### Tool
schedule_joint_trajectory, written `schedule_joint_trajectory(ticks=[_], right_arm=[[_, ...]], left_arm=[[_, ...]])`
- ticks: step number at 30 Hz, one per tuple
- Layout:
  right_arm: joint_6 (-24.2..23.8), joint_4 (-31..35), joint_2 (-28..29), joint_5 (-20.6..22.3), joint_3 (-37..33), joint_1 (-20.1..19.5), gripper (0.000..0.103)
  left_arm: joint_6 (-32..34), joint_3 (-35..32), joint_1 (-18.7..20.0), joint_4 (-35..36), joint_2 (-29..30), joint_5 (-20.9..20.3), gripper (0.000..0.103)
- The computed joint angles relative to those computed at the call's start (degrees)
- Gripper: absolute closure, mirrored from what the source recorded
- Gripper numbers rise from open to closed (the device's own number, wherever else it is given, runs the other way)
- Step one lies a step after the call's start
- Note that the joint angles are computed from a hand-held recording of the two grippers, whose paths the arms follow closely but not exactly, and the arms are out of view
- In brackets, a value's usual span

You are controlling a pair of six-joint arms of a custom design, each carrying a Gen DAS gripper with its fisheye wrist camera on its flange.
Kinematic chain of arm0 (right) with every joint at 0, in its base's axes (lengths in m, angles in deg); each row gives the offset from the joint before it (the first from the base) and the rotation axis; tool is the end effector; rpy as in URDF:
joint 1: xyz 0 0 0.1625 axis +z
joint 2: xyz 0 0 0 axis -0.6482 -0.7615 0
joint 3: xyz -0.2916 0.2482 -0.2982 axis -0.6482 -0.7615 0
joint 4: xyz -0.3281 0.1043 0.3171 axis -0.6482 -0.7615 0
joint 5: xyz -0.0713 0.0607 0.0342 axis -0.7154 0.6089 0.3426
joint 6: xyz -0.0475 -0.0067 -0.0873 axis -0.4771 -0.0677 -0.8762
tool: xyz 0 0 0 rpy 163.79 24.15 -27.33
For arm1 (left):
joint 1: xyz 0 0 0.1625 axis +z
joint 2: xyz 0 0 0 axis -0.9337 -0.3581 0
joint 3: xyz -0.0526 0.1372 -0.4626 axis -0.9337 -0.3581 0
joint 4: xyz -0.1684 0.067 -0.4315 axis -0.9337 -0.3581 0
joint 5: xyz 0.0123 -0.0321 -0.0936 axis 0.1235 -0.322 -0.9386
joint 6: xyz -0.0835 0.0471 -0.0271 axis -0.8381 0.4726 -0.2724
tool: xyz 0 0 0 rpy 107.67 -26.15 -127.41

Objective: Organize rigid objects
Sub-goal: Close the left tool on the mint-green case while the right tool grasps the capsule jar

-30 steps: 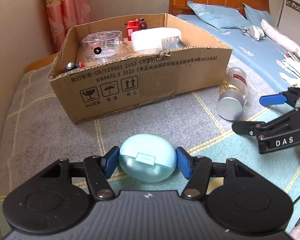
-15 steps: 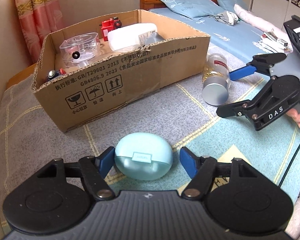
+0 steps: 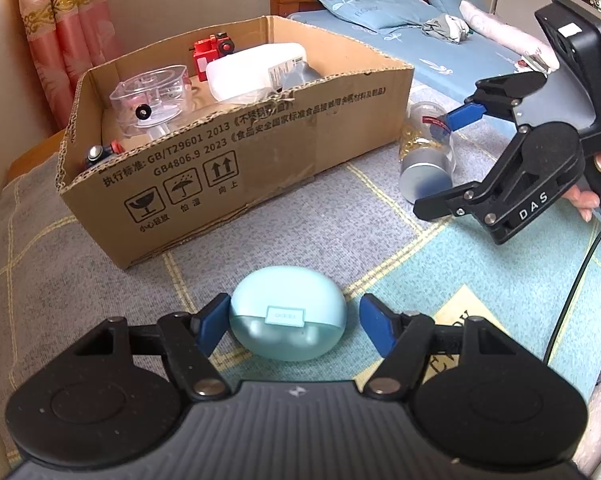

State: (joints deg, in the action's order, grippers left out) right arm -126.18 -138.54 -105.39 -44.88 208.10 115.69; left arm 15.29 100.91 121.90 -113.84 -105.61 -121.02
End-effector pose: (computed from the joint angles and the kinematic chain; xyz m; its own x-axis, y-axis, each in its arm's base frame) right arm -0.0514 -0.5621 0.2628 -0.6333 -0.0453 0.7726 -0.5105 0.7747 -0.3731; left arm -0.2730 -0.6411 -0.0689 -0.3753 0.8445 -0.3821 0.9038 0.4249 0.0515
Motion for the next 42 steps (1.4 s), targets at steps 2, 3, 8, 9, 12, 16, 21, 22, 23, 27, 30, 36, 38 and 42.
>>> schedule_joint_trajectory(ticks=[2,3,8,9,12,16,21,22,23,27,30,36,38,42], right_arm=[[-1.0,-0.5,0.0,0.1,0.1,0.2,0.000],[-1.1,-0.4,-0.1,0.1,0.2,0.2,0.000],[-1.0,0.5,-0.7,0.8,0.3,0.3,0.000],[-0.8,0.5,-0.7,0.8,0.2,0.3,0.001],[0.4,1.3,-0.8,0.7,0.1,0.5,0.002],[3.8,3.1,-1.3,0.9,-0.3,0.6,0.000],[6.6,2.7,-0.7,-0.5,-0.6,1.3,0.000],[6.4,2.1,-0.4,-0.8,-0.7,1.4,0.000],[6.2,1.8,-0.2,-1.0,-0.7,1.4,0.000],[7.2,1.0,0.6,-3.0,-1.1,2.0,0.000],[7.6,0.0,1.3,-4.8,-1.5,2.7,0.001],[7.9,-1.1,2.2,-7.4,-1.6,3.5,0.006],[8.4,-0.5,1.8,-7.2,-1.2,3.6,0.006],[7.7,0.5,1.0,-7.1,-0.1,4.2,0.006]], left_arm=[[0.1,0.0,0.0,0.0,0.0,0.2,0.034],[0.1,0.0,-0.1,0.0,0.0,0.4,0.034],[0.4,-0.1,-0.2,0.7,-0.1,1.1,0.037],[0.3,-0.2,-0.2,0.9,-0.1,1.1,0.039],[-0.2,-0.2,-0.2,1.1,-0.2,1.5,0.042],[-0.6,-0.1,-0.3,0.8,-0.1,1.9,0.042],[-0.7,-0.3,-0.1,0.9,-0.1,1.7,0.041],[-0.7,-0.4,-0.1,0.9,0.0,1.7,0.040],[-0.7,-0.5,0.0,0.9,0.1,1.6,0.040],[-1.1,-0.8,0.0,1.4,0.1,1.4,0.041],[-1.9,-0.7,-0.1,1.4,0.1,1.5,0.042],[-3.8,-0.4,-0.6,1.4,0.0,2.9,0.043],[-4.3,-0.3,-0.8,1.8,-0.1,3.1,0.043],[-5.1,0.3,-1.2,2.2,-0.6,3.7,0.043]])
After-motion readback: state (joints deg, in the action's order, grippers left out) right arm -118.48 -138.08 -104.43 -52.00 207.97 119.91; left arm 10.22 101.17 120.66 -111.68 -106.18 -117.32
